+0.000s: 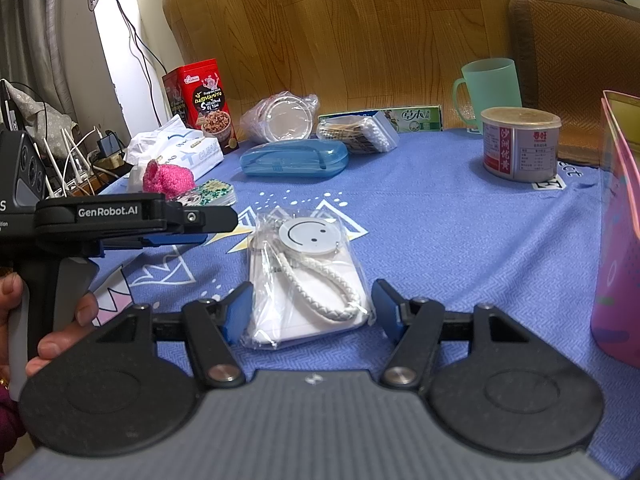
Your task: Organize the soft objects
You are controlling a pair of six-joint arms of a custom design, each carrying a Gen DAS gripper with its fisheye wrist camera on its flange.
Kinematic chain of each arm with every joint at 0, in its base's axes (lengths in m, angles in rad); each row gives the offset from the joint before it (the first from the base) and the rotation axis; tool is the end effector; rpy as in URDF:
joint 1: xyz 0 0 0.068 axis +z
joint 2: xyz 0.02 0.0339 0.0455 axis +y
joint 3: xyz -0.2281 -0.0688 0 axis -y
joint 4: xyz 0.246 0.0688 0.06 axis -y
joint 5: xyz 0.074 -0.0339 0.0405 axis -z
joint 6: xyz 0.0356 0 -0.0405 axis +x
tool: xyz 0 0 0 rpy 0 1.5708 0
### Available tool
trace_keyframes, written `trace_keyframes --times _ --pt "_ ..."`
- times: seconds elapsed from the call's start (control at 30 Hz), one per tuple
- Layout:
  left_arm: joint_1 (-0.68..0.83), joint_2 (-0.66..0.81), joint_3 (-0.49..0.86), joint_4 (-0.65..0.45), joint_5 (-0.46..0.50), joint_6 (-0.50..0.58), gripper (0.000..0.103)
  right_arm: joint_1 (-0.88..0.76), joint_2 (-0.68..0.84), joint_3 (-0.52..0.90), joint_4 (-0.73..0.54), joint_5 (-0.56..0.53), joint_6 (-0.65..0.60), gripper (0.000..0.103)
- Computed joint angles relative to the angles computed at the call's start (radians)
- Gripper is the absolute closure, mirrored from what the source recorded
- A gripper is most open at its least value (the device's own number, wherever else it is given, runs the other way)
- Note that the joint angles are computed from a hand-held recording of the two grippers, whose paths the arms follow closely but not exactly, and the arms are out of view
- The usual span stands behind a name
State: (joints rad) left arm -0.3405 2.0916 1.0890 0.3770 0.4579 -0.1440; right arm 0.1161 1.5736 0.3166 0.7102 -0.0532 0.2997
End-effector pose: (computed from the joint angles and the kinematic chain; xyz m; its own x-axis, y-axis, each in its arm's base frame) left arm 0.3740 -0.1492 0.0743 -0.6377 0.0894 -0.7651 0.5515 0.7464 -0.3725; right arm 0.2453 0.0305 0.0692 -0.5409 0.2337 -0.8080 -0.0011 0.9604 0.2786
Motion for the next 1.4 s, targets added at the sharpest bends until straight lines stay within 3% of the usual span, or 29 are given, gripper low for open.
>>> trace_keyframes --times 0.77,0.87,1.1,1.4 --pt "-0.005 -0.009 -0.006 -0.008 0.006 -0.022 0.03 -0.002 0.001 0.001 0.0 -0.003 -0.001 0.036" --pt "0.012 -0.027 -0.019 -0.027 0.052 -0.046 0.025 -0.001 -0.002 0.0 -0.002 -0.003 0.0 0.036" --pt "-0.004 -0.013 0.023 -0.145 0.24 -0.144 0.025 -0.027 0.008 -0.007 0.022 -0.037 0.01 0.037" --pt "-0.074 0.032 0.093 -0.184 0.222 -0.179 0.045 -0.047 -0.029 -0.041 0.028 -0.061 0.038 0.038"
